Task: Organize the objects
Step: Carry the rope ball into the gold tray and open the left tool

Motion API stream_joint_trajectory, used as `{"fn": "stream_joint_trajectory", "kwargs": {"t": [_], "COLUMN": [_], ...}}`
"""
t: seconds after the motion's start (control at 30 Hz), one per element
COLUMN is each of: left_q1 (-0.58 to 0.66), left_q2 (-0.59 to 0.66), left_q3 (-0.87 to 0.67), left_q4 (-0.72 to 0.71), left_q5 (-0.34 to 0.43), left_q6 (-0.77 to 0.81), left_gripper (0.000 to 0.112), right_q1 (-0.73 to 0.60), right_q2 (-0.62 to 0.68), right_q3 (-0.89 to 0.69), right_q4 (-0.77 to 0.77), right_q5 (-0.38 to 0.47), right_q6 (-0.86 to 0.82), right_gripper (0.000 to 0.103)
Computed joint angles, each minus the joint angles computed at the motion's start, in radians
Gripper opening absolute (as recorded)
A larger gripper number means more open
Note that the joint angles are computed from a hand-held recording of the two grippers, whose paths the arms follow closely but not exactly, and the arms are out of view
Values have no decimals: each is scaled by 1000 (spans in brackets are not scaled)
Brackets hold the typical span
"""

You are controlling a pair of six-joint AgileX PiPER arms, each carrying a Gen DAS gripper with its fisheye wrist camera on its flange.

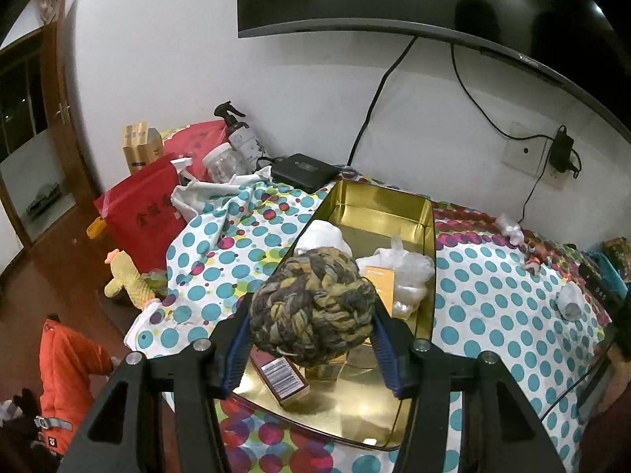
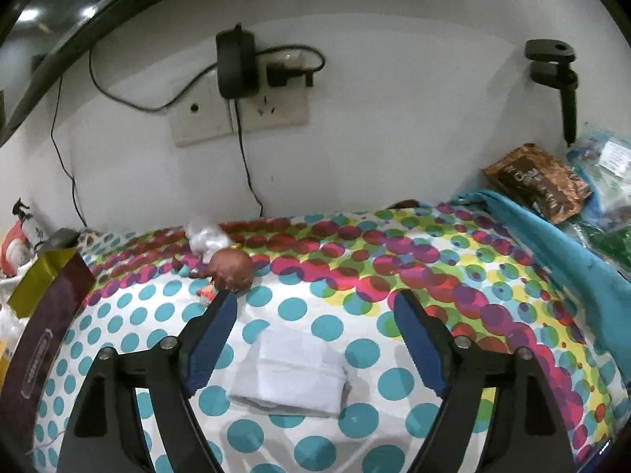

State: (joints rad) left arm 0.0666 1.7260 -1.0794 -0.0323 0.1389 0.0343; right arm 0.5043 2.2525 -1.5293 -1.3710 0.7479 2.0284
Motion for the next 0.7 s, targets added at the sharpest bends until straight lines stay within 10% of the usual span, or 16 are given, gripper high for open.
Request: {"fn": "stream_joint_trajectory", "kwargs": {"t": [0.43,0.7], "left_q1": [37,77], "left_q2": [32,24], "left_q3": [-33,-76], "left_q4": [-318,-491], "left_q5": [21,117], "left_q6": [349,500], "left_gripper": [55,55], "right_q1": [25,-21], "right_q2": [61,78], "right_q3": [-135,-159], "right_q4": [253,395], "right_q5": [44,-43], "right_q6": [-322,-447], "right_gripper": [85,61]}}
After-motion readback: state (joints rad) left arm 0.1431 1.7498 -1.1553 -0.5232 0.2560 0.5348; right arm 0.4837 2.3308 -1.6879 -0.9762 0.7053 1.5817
